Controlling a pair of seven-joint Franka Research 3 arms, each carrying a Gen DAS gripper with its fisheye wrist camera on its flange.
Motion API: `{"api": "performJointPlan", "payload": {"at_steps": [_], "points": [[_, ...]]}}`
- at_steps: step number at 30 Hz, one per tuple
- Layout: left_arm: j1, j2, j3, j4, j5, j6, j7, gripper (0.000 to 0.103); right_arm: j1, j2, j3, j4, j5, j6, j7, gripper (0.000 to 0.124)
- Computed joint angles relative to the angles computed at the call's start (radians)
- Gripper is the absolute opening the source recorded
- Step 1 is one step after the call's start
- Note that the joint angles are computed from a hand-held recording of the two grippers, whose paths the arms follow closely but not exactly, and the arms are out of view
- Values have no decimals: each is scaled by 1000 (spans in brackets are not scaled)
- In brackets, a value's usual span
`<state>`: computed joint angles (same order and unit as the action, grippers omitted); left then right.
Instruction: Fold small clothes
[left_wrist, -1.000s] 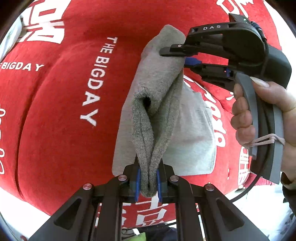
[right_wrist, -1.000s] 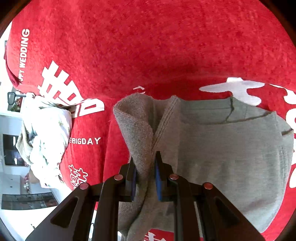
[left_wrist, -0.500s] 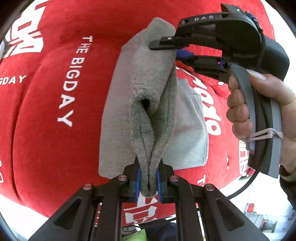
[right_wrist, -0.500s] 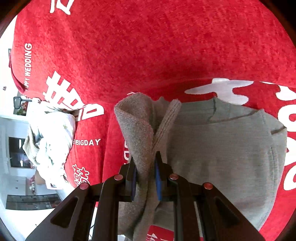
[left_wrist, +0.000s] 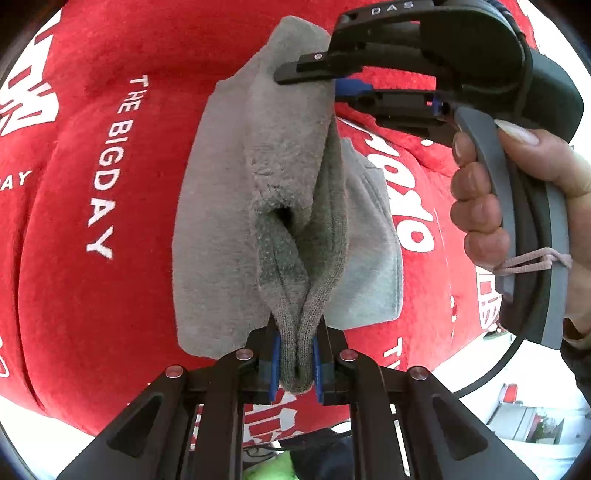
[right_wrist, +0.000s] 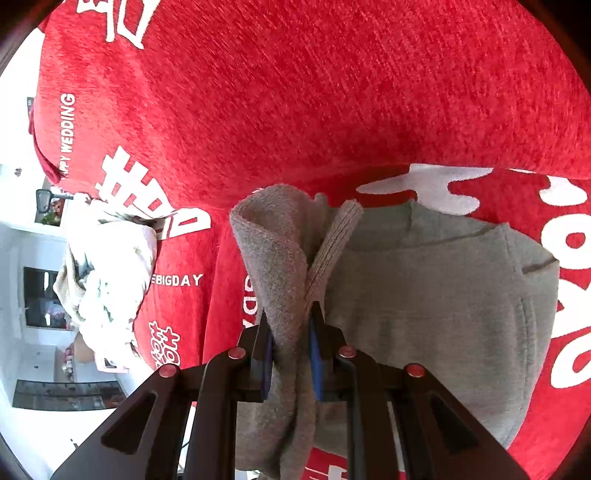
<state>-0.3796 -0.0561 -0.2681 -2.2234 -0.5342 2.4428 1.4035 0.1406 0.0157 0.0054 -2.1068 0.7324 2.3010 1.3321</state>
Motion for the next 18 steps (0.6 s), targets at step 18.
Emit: {"api": "performJointPlan", "payload": {"at_steps": [18], "points": [[-13, 145, -62, 140, 15, -31, 34, 15, -77, -59, -59, -68, 42, -46, -126, 18]]}}
